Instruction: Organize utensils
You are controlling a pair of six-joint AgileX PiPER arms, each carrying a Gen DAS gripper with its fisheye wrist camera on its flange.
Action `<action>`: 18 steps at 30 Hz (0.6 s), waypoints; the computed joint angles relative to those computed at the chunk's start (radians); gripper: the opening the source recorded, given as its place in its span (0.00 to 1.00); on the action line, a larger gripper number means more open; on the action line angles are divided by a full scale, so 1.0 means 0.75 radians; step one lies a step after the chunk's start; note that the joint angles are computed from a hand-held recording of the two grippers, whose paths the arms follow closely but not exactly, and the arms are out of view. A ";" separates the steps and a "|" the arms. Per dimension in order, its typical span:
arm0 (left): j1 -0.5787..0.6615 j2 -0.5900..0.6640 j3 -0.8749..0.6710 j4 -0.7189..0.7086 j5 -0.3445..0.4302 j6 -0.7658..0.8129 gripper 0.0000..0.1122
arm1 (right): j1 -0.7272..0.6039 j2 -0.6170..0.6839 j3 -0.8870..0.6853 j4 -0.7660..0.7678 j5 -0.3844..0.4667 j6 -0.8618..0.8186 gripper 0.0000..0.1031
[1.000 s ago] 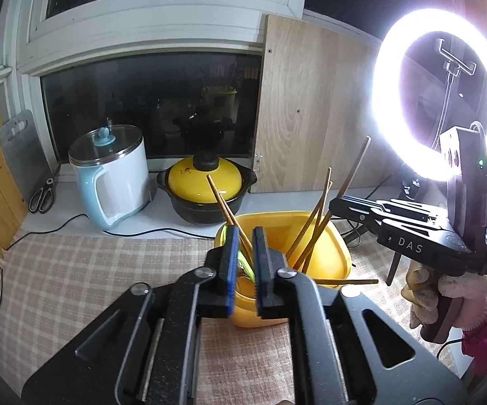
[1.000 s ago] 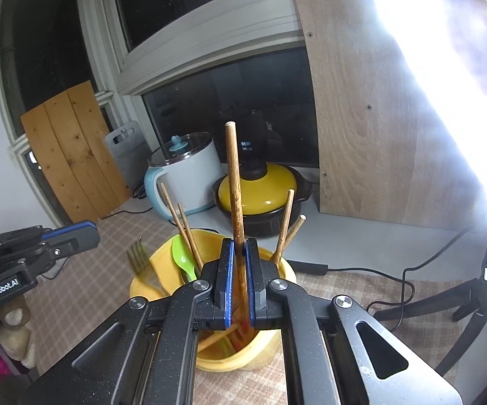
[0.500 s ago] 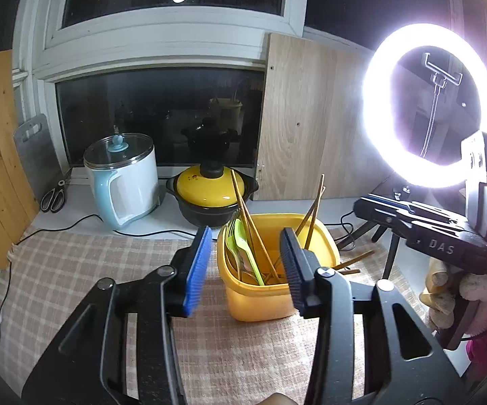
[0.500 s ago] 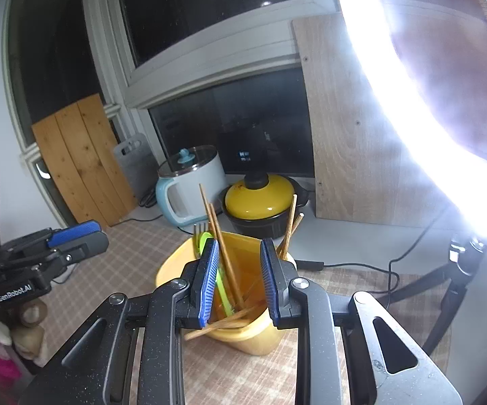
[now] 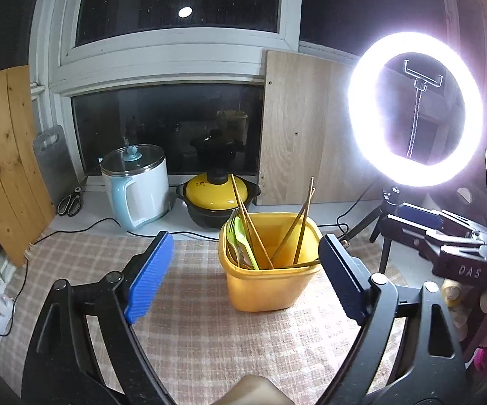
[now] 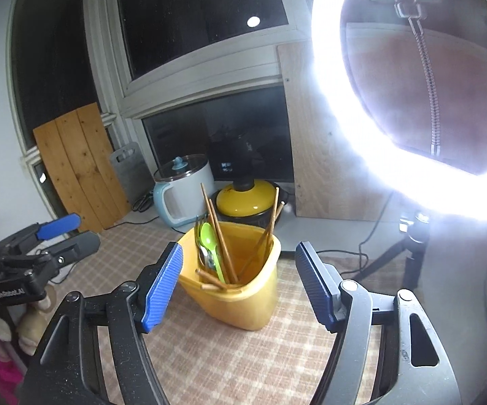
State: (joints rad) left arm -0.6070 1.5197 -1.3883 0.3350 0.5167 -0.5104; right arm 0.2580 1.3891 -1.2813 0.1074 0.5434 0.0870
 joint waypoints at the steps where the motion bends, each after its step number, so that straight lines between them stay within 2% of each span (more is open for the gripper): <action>1: -0.008 -0.004 -0.001 0.022 0.013 -0.025 0.81 | 0.011 -0.011 0.007 -0.041 0.007 0.040 0.73; 3: -0.028 -0.013 0.005 0.089 0.036 -0.102 0.84 | 0.028 -0.036 0.033 -0.108 0.003 0.111 0.78; 10: -0.095 -0.029 0.013 0.298 0.136 -0.287 0.87 | 0.097 -0.088 0.073 -0.341 0.038 0.354 0.78; 18: -0.099 -0.038 0.043 0.349 0.158 -0.369 0.90 | 0.122 -0.147 0.138 -0.483 0.055 0.563 0.79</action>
